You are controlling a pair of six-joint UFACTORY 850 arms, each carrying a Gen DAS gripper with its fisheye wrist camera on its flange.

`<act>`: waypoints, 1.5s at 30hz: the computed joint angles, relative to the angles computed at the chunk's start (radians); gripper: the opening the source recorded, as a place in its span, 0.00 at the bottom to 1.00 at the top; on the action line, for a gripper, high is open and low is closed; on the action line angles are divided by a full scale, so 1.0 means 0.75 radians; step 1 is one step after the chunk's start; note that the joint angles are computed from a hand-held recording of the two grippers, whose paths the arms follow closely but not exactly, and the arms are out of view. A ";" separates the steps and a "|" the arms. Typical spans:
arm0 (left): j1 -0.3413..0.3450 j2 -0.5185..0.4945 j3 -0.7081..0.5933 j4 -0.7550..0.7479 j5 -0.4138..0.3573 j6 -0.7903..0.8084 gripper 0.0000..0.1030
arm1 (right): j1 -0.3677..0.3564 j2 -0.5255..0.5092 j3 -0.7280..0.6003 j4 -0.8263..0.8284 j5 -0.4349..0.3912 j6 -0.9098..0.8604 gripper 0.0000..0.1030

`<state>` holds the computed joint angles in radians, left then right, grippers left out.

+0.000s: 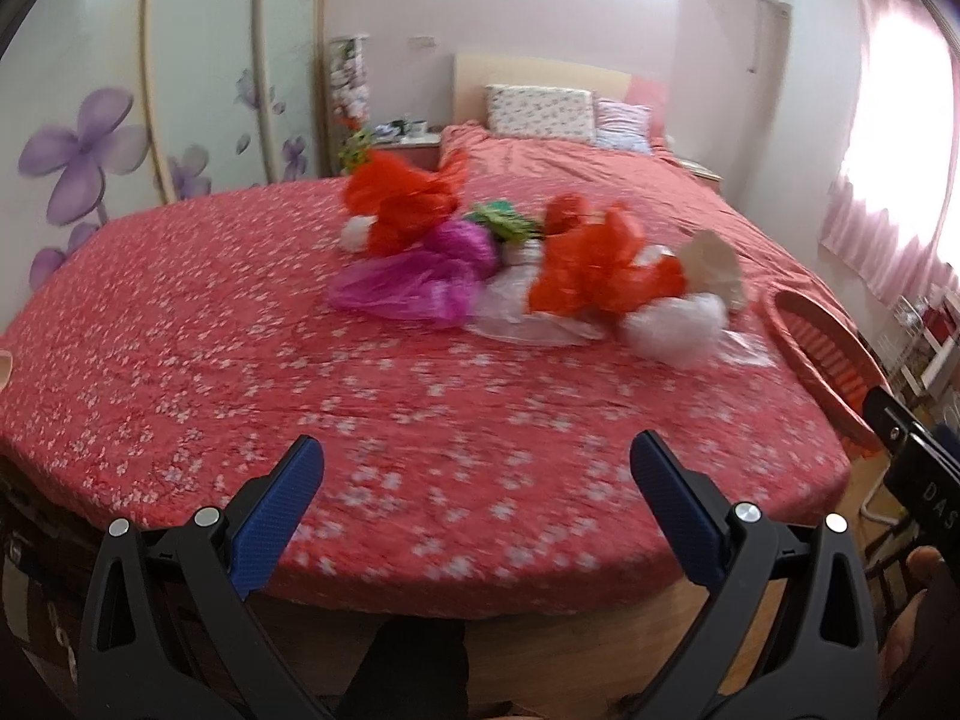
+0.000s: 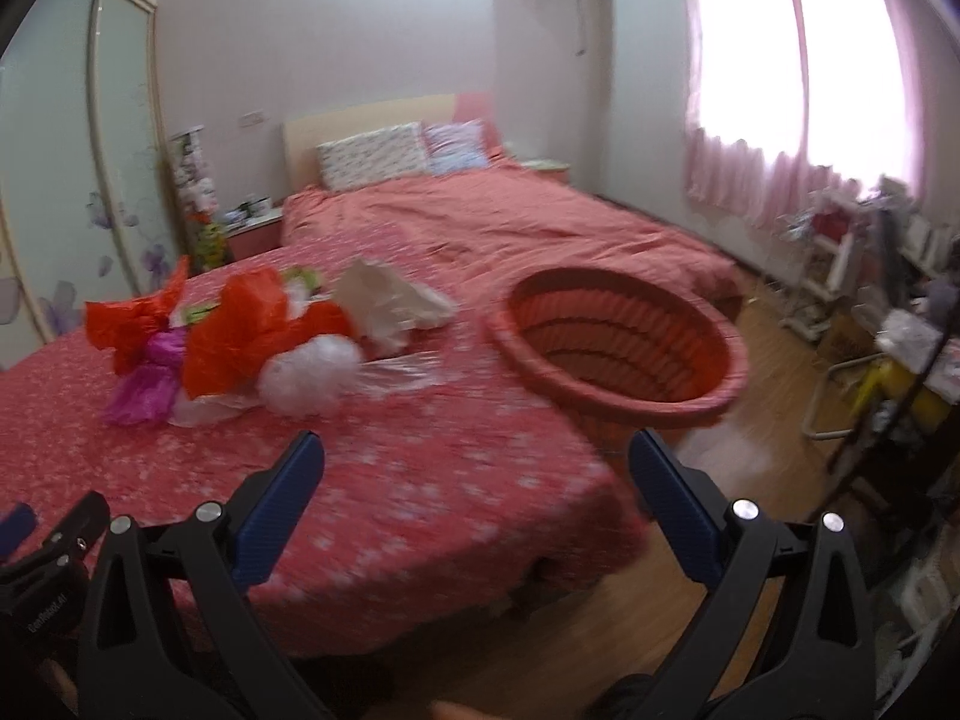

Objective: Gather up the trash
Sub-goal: 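Reach the right gripper to the clear plastic bag and close on it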

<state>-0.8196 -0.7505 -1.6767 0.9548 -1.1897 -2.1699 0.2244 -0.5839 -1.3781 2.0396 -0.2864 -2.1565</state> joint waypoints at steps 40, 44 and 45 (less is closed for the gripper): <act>0.232 0.097 0.144 0.281 0.526 0.009 0.78 | 0.026 -0.221 -0.323 -0.579 -0.164 0.619 0.13; 0.285 0.018 0.031 0.185 0.610 0.169 0.68 | 0.001 -0.235 -0.357 -0.622 -0.149 0.652 0.13; 0.294 -0.003 0.001 0.151 0.629 0.217 0.63 | -0.002 -0.237 -0.359 -0.627 -0.145 0.656 0.13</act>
